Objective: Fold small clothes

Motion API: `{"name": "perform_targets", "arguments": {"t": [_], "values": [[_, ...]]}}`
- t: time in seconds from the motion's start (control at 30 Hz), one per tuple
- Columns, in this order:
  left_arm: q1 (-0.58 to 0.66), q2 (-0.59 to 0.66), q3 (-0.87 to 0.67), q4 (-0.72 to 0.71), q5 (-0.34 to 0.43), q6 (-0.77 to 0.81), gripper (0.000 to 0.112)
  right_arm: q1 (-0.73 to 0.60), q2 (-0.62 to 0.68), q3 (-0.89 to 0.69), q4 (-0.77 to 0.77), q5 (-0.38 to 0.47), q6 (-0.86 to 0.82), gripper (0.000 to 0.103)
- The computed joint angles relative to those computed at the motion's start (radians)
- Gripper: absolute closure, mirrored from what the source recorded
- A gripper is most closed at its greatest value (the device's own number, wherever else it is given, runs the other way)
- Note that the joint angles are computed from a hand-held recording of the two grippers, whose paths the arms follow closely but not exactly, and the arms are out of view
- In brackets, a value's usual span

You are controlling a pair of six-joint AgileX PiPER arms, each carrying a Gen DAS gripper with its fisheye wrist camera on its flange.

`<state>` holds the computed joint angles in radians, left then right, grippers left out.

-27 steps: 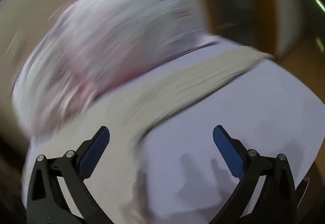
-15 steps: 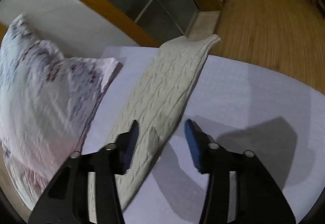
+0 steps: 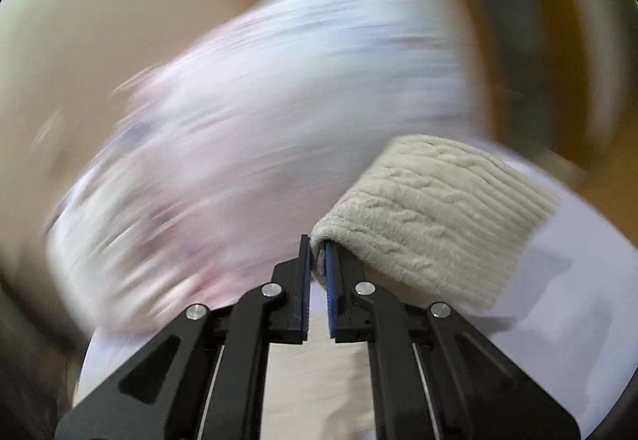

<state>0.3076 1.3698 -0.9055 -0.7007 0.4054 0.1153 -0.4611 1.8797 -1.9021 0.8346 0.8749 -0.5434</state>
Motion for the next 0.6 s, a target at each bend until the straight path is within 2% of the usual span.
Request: {"name": "perform_targets", "arguments": {"t": [0.07,0.13,0.2,0.23,0.3,0.37,0.47,0.6], "values": [[0.041,0.028,-0.03,0.006,0.012,-0.015,0.011,0.163,-0.005,0.031,-0.022,0.089,-0.05,0.095],[0.084,0.061,-0.066,0.027,0.017,-0.042,0.011,0.291,0.043,-0.007,-0.124,0.202,0.01,0.09],[0.125,0.097,-0.097,0.002,0.033,-0.023,0.019,0.351,0.054,0.003,-0.172,0.214,0.043,0.078],[0.148,0.118,-0.115,-0.023,0.054,-0.007,0.025,0.35,0.035,0.043,-0.15,0.183,0.029,0.073],[0.209,0.165,-0.145,-0.123,0.106,0.065,0.029,0.305,-0.025,0.123,-0.091,0.115,-0.001,0.046],[0.249,0.205,-0.171,-0.154,0.139,0.083,0.035,0.252,-0.051,0.145,-0.064,0.094,-0.012,0.037],[0.309,0.256,-0.212,-0.237,0.171,0.125,0.038,0.174,-0.124,0.216,-0.063,0.072,-0.014,0.034],[0.406,0.333,-0.26,-0.408,0.231,0.17,0.048,0.07,-0.127,0.251,-0.069,0.043,-0.017,0.031]]}}
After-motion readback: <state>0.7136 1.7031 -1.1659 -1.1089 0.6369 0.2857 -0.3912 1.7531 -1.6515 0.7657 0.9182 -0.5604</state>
